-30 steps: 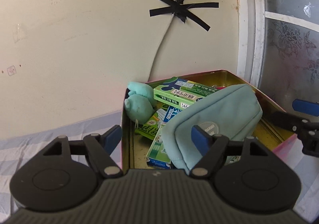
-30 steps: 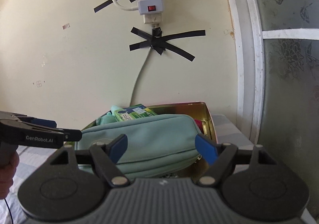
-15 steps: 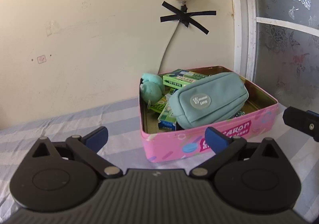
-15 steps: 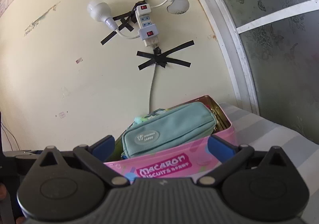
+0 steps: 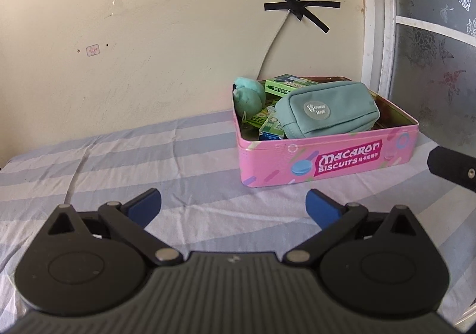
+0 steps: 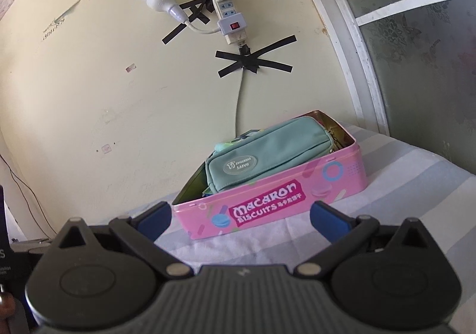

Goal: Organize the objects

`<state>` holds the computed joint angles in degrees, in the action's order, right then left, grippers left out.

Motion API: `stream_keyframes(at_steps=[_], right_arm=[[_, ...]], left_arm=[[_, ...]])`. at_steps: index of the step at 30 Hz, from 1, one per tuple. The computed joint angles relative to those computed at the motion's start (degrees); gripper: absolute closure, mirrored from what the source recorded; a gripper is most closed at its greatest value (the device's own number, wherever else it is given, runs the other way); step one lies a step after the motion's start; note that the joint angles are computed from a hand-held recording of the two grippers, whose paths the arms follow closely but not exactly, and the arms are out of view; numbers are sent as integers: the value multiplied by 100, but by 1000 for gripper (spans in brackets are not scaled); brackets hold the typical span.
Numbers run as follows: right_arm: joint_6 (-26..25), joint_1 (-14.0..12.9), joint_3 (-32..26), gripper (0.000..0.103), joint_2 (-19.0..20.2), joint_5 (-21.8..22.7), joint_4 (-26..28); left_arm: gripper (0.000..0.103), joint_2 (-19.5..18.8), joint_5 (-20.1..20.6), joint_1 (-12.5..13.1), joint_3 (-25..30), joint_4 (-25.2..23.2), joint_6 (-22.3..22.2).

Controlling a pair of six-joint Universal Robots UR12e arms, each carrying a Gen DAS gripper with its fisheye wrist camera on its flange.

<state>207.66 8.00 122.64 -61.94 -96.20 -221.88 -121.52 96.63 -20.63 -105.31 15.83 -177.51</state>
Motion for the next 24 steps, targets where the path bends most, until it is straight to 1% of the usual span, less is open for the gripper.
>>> stream_keyframes(at_steps=[9, 15, 20, 24], right_arm=[[-32, 72, -3, 0, -8, -33, 56], [30, 65, 22, 0, -2, -34, 43], [87, 40, 30, 0, 11, -4, 34], [121, 17, 41, 0, 25, 8, 30]], left_arm=[[0, -32, 329, -49, -101, 275, 37], [0, -13, 238, -51, -117, 184, 55], [0, -20, 242, -77, -113, 194, 121], [0, -14, 212, -83, -94, 91, 89]])
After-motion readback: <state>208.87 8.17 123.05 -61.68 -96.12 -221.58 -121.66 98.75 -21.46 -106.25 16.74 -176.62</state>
